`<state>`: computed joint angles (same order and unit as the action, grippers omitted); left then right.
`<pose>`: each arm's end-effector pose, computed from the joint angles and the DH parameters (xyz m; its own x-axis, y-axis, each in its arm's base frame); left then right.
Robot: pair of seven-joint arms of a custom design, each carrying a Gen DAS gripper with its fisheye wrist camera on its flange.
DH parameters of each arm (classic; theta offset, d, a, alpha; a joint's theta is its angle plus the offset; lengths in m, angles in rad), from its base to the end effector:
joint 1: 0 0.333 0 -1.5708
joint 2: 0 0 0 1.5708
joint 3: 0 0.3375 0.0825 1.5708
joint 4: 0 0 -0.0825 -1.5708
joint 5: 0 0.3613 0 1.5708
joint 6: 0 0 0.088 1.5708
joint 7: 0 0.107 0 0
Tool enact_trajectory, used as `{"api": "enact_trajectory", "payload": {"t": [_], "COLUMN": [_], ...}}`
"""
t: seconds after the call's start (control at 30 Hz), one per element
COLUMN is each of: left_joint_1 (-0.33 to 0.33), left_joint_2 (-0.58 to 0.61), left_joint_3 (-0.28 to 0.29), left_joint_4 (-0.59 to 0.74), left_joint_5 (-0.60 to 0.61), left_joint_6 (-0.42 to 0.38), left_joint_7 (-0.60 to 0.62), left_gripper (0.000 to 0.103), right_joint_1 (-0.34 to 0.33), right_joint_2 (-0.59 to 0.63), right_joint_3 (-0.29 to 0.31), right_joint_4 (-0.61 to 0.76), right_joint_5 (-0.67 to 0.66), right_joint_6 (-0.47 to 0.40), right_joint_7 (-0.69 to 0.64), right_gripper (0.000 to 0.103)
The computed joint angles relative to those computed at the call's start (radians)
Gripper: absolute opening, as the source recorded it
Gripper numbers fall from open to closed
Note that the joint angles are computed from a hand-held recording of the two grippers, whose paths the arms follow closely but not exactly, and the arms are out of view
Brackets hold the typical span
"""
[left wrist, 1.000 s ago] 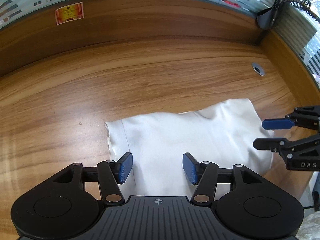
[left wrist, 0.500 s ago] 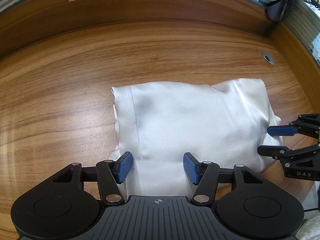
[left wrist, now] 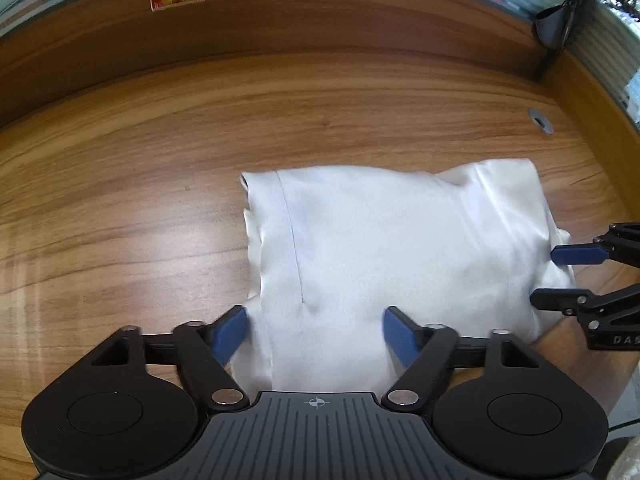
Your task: Fold clothes
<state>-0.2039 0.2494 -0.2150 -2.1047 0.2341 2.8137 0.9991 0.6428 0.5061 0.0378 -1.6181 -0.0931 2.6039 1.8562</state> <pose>0.5487 -0.2492 0.3892 -0.0644 -0.9876 0.1429 -0.9016 -0.0038 -0.4325 0.5567 0.4469 0.4143 0.4532 -0.8886 -0.0711 -0.8060 -0.3744 -0.4585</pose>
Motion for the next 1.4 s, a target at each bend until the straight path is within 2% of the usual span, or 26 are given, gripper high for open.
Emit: {"api": "enact_trajectory", "payload": {"t": [0.07, 0.13, 0.2, 0.3, 0.5, 0.67, 0.8, 1.0, 1.1, 1.17, 1.27, 1.3, 1.37, 1.4], "left_joint_1": [0.012, 0.032, 0.051, 0.065, 0.112, 0.139, 0.155, 0.173, 0.163, 0.171, 0.219, 0.215, 0.182, 0.167], "left_joint_2": [-0.021, -0.032, -0.034, -0.019, 0.068, 0.147, 0.189, 0.244, 0.256, 0.253, 0.256, 0.253, 0.244, 0.240], "left_joint_3": [-0.001, -0.012, -0.022, -0.023, -0.064, -0.095, -0.117, -0.151, -0.148, -0.160, -0.220, -0.221, -0.196, -0.185], "left_joint_4": [-0.030, -0.042, -0.041, -0.016, 0.076, 0.156, 0.206, 0.274, 0.284, 0.273, 0.258, 0.252, 0.241, 0.240], "left_joint_5": [-0.005, -0.032, -0.063, -0.095, -0.200, -0.256, -0.286, -0.334, -0.346, -0.369, -0.445, -0.454, -0.438, -0.430], "left_joint_6": [0.042, 0.056, 0.061, 0.050, 0.021, 0.000, -0.013, -0.062, -0.064, -0.051, -0.041, -0.034, -0.021, -0.023], "left_joint_7": [0.009, 0.041, 0.078, 0.112, 0.212, 0.284, 0.345, 0.426, 0.444, 0.457, 0.519, 0.525, 0.510, 0.497], "left_gripper": [0.091, 0.100, 0.101, 0.102, 0.102, 0.102, 0.101, 0.091, 0.090, 0.088, 0.082, 0.081, 0.074, 0.062], "right_joint_1": [-0.001, -0.006, -0.012, -0.038, -0.100, -0.165, -0.191, -0.203, -0.216, -0.203, -0.200, -0.197, -0.190, -0.186], "right_joint_2": [-0.023, -0.046, -0.061, -0.061, -0.014, 0.057, 0.094, 0.127, 0.152, 0.168, 0.178, 0.181, 0.186, 0.186], "right_joint_3": [-0.006, -0.012, -0.018, -0.013, 0.011, 0.061, 0.086, 0.107, 0.135, 0.131, 0.141, 0.140, 0.140, 0.138], "right_joint_4": [-0.030, -0.058, -0.074, -0.073, -0.038, 0.012, 0.041, 0.087, 0.129, 0.157, 0.177, 0.183, 0.198, 0.201], "right_joint_5": [0.003, 0.006, 0.010, 0.034, 0.115, 0.251, 0.335, 0.399, 0.438, 0.446, 0.474, 0.478, 0.484, 0.484], "right_joint_6": [0.032, 0.055, 0.060, 0.052, 0.038, 0.036, 0.048, 0.047, 0.025, 0.009, -0.005, -0.014, -0.034, -0.038], "right_joint_7": [0.019, 0.041, 0.067, 0.087, 0.081, 0.027, -0.016, -0.078, -0.129, -0.138, -0.152, -0.153, -0.155, -0.155], "right_gripper": [0.074, 0.077, 0.084, 0.088, 0.091, 0.091, 0.092, 0.093, 0.086, 0.084, 0.072, 0.066, 0.053, 0.046]}}
